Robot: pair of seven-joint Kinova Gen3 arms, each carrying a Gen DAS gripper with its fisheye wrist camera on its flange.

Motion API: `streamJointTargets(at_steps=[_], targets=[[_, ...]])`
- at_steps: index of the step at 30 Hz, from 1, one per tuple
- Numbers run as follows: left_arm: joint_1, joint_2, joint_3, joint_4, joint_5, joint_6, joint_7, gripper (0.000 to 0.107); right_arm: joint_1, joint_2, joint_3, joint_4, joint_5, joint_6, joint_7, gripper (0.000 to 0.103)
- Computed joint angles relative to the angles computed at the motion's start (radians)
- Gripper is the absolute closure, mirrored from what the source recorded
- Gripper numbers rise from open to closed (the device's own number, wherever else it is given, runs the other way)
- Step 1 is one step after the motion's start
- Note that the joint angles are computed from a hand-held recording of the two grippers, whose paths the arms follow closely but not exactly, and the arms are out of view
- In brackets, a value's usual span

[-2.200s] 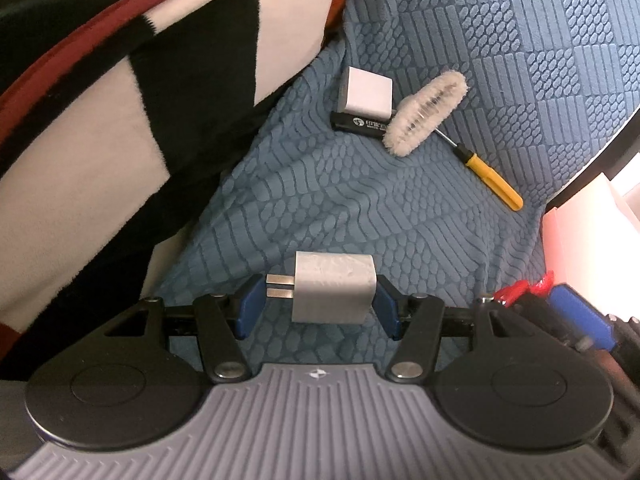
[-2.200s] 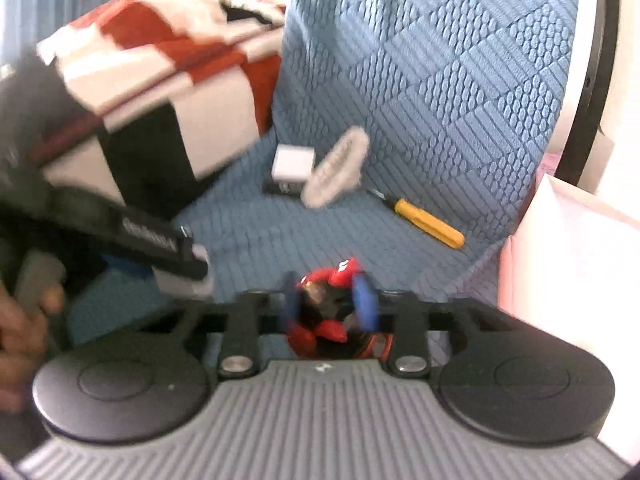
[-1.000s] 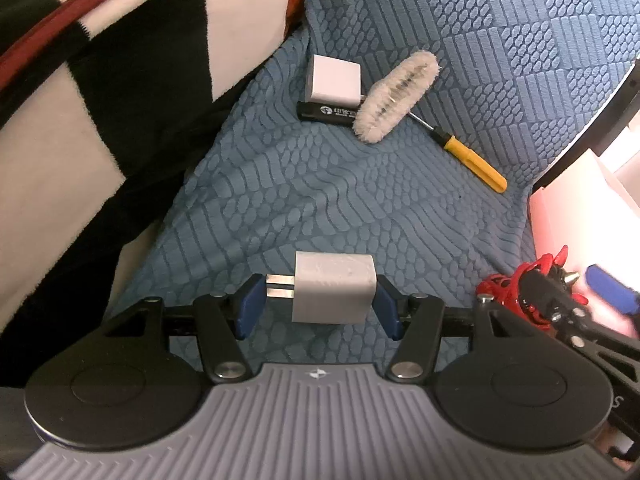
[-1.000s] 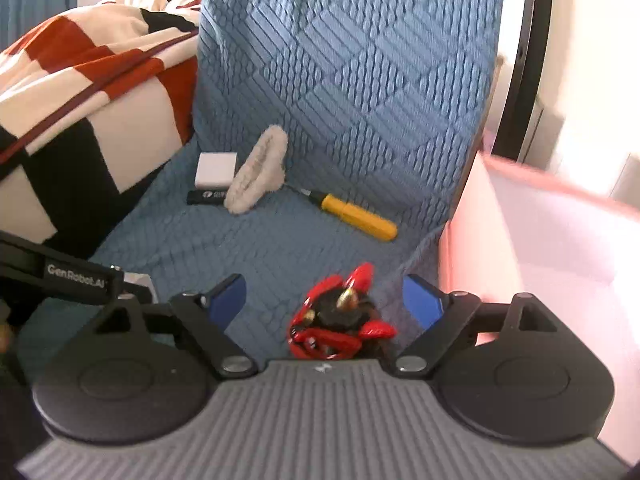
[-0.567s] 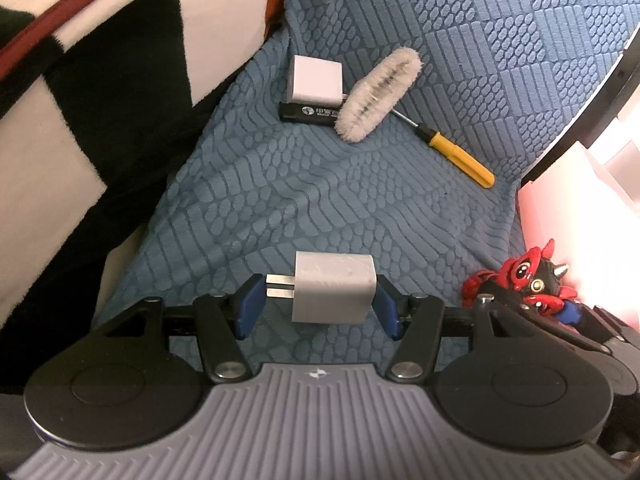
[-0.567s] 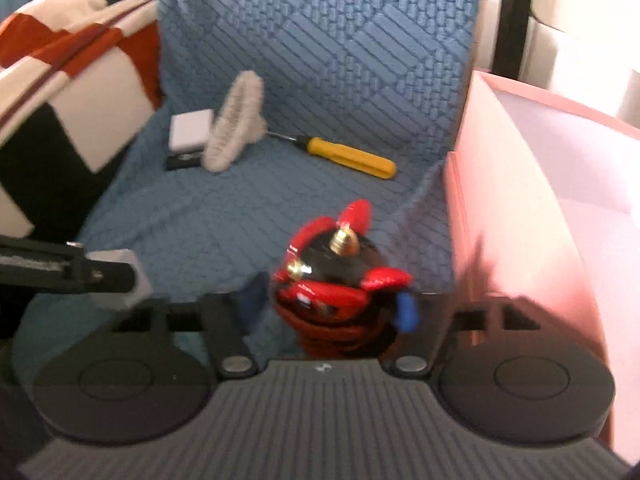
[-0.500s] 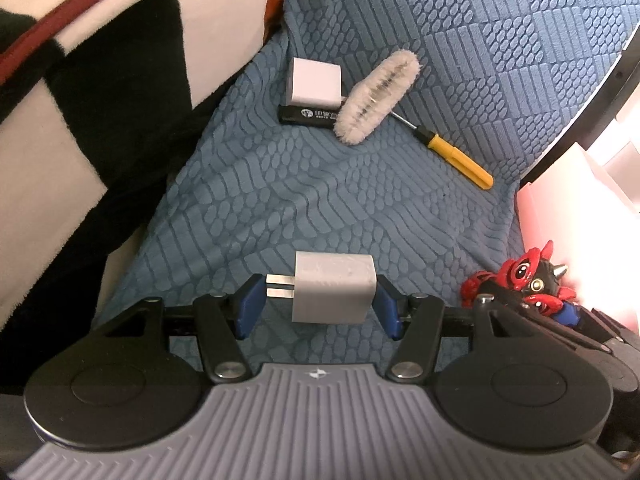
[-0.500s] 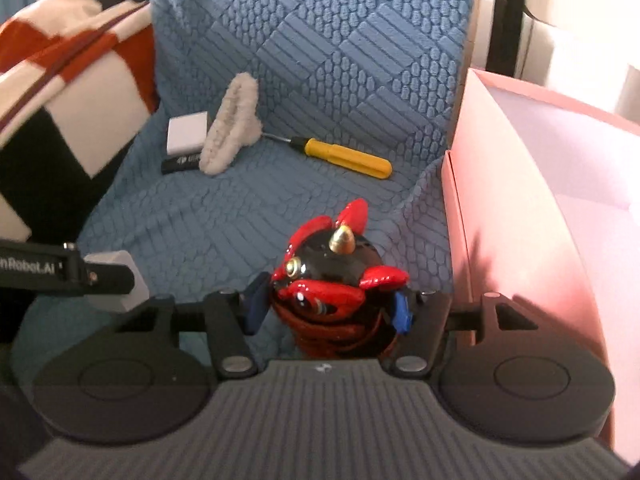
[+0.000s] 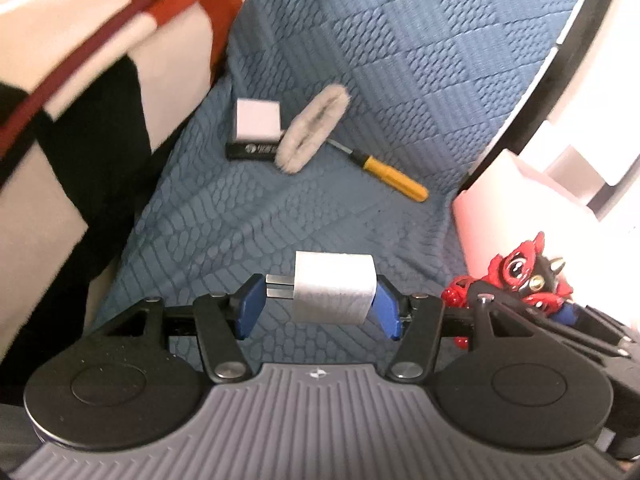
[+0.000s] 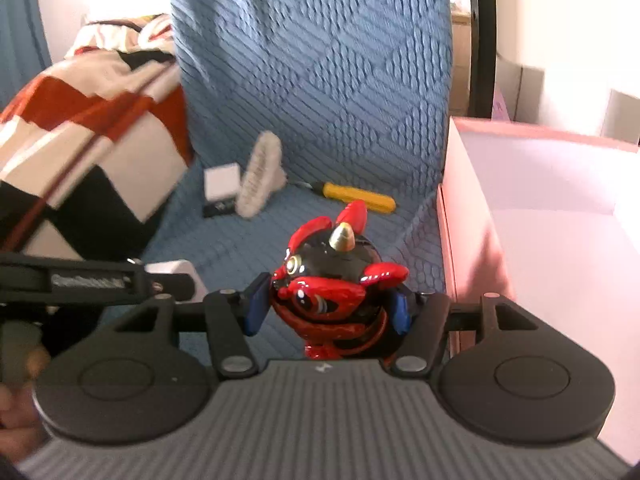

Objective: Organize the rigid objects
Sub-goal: 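Close the right gripper on the red figurine and lift it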

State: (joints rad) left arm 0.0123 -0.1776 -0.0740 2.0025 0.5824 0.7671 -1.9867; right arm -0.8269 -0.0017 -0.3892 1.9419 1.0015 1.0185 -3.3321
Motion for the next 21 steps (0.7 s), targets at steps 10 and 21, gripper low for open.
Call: streamJointTargets(at_steps=[10, 21], targets=[[-0.005, -0.103, -0.052, -0.031, 0.029, 0.088, -0.021, 0.044, -0.061, -0.033, -0.071, -0.069, 0.016, 0.147, -0.043, 0.041], [-0.007, -0.213, -0.077, -0.103, -0.079, 0.227, 0.120, 0.044, -0.112, -0.072, -0.137, -0.145, 0.000, 0.283, 0.020, 0.041]])
